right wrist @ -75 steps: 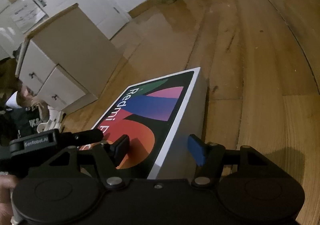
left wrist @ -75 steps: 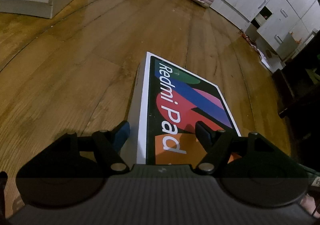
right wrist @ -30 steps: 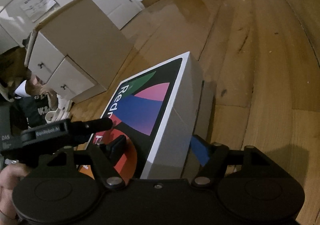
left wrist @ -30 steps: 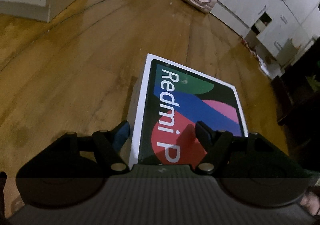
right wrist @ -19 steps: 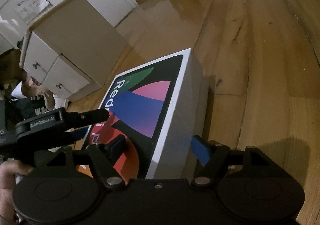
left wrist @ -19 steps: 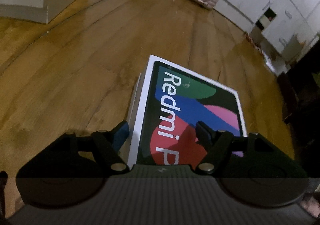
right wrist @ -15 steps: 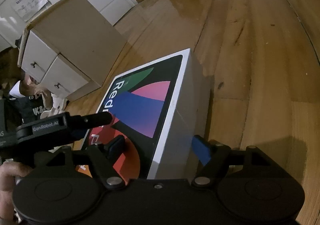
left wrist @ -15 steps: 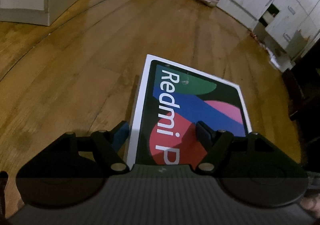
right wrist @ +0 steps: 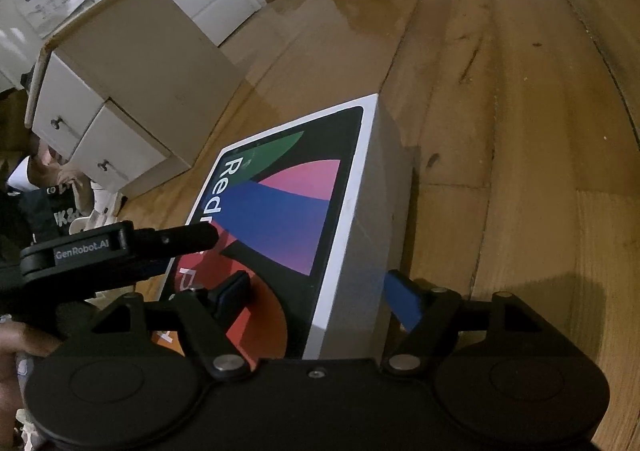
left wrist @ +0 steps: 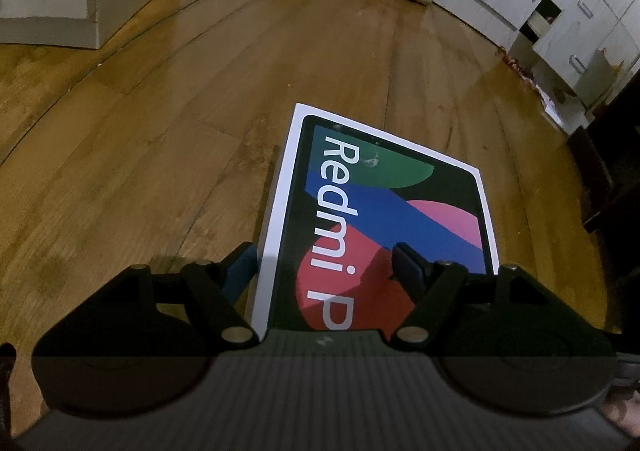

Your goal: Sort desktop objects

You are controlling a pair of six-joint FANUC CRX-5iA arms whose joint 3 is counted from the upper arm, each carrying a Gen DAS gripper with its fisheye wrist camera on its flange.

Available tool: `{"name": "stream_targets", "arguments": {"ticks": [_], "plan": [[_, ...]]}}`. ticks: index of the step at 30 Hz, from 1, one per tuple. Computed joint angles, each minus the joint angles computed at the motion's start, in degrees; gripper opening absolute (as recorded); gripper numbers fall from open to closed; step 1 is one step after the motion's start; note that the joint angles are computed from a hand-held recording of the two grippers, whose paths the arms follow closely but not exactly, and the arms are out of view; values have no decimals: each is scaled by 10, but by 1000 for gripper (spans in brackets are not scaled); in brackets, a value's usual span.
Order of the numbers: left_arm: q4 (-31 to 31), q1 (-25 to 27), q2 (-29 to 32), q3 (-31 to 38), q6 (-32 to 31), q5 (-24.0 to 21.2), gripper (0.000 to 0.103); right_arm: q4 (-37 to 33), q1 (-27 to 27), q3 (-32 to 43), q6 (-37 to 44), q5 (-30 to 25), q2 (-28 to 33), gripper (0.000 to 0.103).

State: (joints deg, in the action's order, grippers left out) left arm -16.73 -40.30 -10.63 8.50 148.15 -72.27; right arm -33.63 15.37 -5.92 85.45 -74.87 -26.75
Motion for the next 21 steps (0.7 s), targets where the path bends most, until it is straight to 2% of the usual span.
{"name": "stream_targets", "arguments": {"ticks": [5, 8, 12, 21], "plan": [[22, 15, 4, 2, -28, -5, 75, 21, 21, -4, -25, 7, -3, 80], [53, 27, 12, 16, -2, -50, 73, 9, 14, 7, -31, -18, 1, 80], [38, 8, 19, 39, 4, -76, 73, -6, 5, 24, -31, -48, 7, 79], [13, -40, 61, 112, -11, -151, 75, 63, 81, 15, -75, -37, -18, 79]]}}
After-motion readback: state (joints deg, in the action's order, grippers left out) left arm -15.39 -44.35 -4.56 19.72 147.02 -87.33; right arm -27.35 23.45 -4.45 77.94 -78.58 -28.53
